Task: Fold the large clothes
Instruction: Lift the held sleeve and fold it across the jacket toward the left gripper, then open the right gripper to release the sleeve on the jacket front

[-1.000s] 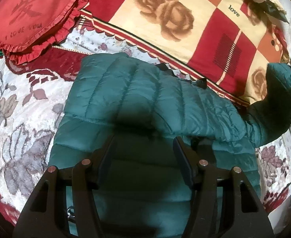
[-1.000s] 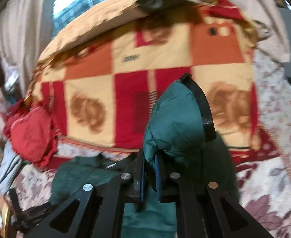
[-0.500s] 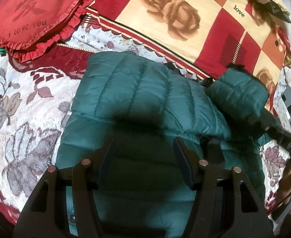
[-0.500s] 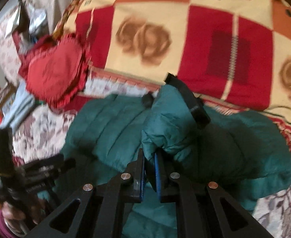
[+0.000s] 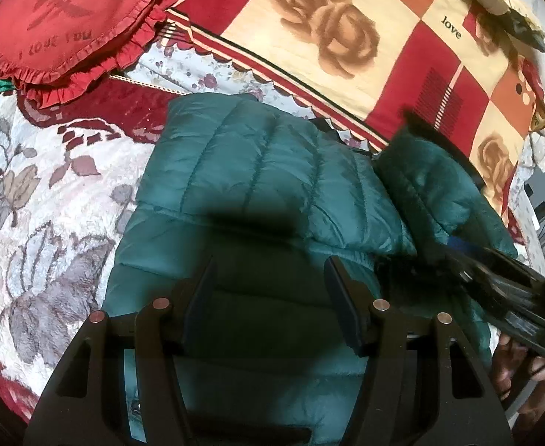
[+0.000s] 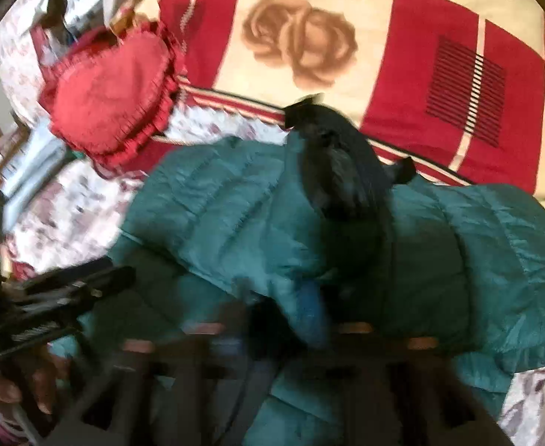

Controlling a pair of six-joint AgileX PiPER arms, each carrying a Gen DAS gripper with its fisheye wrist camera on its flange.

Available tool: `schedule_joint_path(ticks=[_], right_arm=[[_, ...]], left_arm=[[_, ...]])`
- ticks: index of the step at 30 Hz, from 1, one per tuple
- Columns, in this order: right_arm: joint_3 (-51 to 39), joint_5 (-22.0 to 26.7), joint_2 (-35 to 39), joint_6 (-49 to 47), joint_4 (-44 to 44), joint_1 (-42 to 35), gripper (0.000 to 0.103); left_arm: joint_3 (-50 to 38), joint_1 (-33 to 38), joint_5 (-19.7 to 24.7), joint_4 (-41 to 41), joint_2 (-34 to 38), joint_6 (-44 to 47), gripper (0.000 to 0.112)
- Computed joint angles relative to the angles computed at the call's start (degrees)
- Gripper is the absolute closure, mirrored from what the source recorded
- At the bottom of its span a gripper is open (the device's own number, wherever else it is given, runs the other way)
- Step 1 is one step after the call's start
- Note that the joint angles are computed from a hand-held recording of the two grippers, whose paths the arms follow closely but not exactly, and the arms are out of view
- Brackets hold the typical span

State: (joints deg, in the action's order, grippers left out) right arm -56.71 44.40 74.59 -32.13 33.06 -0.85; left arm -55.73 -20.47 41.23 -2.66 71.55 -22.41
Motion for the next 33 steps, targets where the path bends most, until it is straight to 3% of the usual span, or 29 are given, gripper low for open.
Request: schedule_joint_path(ticks=[2,8,19,24,33], right_arm=[[0.53,2.51,-1.46,-3.16,4.25,-1.97,0.022],[1.08,6.05,-5.82,-2.60,2.03,-4.35,0.022],[2.32,13.05,-9.05,-9.63,7.41,-16.21,0.022],[2.28,16.06,-8.85,-12.01,10.08,-21.68,0.022],[2.37,22.16,-9.76,-15.98,13.07,-28.77,0.022]], left_arm=[[-0.06,1.69,0.24,-3.69,-0.11,2.82,0.053],[-0.71,6.40,0.40,-16.39,-0.52,11.26,0.053],[-9.27,2.04,1.78,-13.73,7.76,5.58,0.053],[-12.77,5.21,2.34,-23.47,12.69,9.50,0.053],[-18.29,0.09,3.40,-20.18,19.83,3.62,0.053]])
